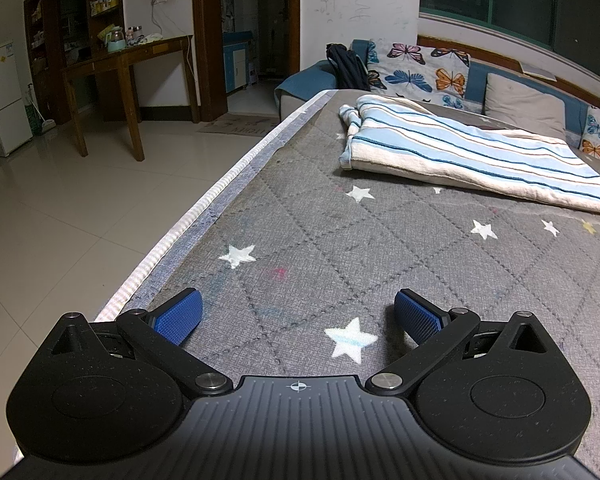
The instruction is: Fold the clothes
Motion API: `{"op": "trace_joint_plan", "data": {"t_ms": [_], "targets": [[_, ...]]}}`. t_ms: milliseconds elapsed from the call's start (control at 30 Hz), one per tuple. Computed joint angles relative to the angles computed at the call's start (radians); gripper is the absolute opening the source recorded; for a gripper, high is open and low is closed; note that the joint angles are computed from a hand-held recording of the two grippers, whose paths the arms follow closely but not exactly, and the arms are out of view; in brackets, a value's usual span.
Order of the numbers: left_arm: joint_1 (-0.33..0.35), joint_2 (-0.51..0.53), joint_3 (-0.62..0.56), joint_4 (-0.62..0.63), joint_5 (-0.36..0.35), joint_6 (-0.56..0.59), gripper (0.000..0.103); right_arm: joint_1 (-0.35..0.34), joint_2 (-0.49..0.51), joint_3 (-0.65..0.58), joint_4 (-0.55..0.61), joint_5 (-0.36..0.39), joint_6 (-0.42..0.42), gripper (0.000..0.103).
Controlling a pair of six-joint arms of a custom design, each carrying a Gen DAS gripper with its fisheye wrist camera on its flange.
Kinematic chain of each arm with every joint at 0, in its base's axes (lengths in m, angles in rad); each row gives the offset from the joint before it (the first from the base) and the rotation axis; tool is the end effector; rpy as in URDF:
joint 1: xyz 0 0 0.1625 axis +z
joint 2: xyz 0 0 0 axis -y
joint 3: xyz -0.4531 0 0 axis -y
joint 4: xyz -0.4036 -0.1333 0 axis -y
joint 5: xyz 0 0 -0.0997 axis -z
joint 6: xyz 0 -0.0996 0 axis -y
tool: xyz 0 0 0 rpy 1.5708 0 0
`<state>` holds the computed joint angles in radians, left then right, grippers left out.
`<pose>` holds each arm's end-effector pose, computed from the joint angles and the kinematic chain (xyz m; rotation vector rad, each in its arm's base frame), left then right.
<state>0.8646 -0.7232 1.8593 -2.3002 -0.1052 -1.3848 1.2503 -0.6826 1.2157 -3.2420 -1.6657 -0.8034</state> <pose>-0.2107 -0.6051 0.0472 -0.2830 1.8017 -1.2108 -0.1442 -0.8277 0.2921 0.4635 -2.1629 1.1408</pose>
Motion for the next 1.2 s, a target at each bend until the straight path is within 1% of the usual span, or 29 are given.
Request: {"op": "trace_joint_plan", "data": {"t_ms": [1200], "targets": [[0.0, 0.001, 0.0, -0.006, 0.0, 0.004, 0.103, 0.0, 0.0, 0.0, 0.0, 0.0, 0.0, 0.103]]}}
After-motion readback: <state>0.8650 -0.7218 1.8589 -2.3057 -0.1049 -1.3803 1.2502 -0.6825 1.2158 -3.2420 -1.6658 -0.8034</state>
